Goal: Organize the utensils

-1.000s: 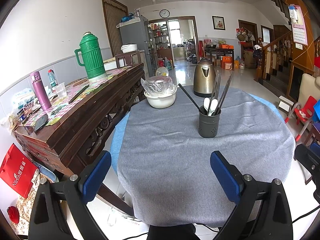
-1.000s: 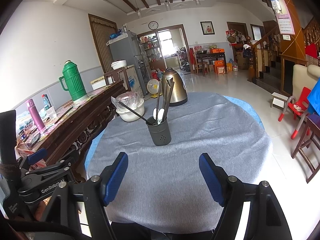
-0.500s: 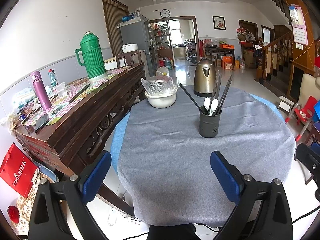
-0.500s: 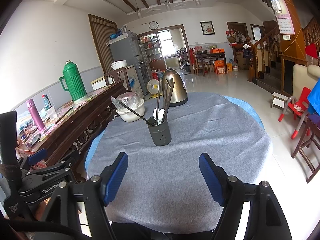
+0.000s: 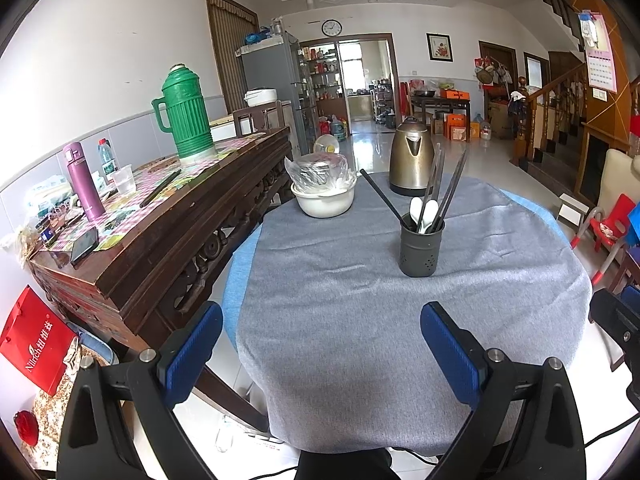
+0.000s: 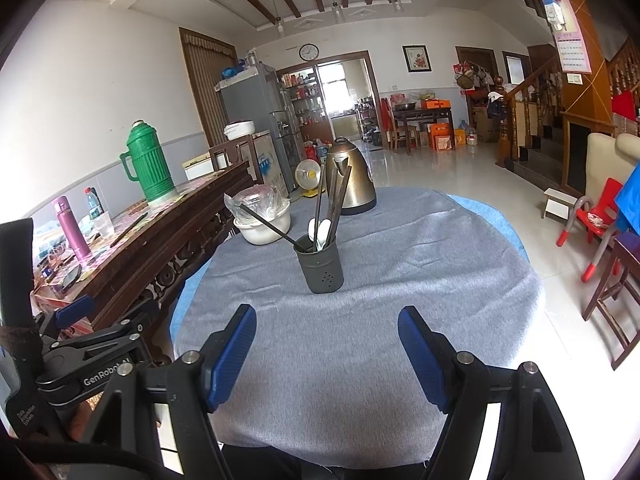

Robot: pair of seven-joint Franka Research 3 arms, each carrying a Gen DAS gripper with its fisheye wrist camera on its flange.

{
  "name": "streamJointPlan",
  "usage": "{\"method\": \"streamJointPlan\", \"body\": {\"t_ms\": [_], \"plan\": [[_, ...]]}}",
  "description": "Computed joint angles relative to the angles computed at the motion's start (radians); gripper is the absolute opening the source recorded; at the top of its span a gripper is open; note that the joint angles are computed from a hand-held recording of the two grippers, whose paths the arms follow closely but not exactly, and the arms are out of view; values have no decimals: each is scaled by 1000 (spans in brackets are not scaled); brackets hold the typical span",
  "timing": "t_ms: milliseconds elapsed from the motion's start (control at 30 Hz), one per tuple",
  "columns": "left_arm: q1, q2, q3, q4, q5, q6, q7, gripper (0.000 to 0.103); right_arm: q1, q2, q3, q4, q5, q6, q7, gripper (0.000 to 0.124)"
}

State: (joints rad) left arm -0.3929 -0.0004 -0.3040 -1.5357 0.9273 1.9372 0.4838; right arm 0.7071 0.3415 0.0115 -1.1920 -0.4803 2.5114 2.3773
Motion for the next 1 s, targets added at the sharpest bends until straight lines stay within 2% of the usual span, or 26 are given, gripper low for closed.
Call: {"method": "streamJointPlan", "body": {"t_ms": [367, 633, 800, 1000], "plan": [[0, -1, 0, 2, 3, -6, -4, 99, 0, 9, 0, 15, 4, 2, -19, 77], [5, 8, 6, 8, -10, -2, -1, 99, -2, 72, -8, 119, 54, -44, -73, 77], [11, 29, 16, 29, -25, 0, 10, 99, -1, 147, -17, 238, 102, -93, -124, 77], [13, 75, 36, 84, -51, -4, 34, 99, 4, 290, -38, 468, 180, -196, -189, 77]]}}
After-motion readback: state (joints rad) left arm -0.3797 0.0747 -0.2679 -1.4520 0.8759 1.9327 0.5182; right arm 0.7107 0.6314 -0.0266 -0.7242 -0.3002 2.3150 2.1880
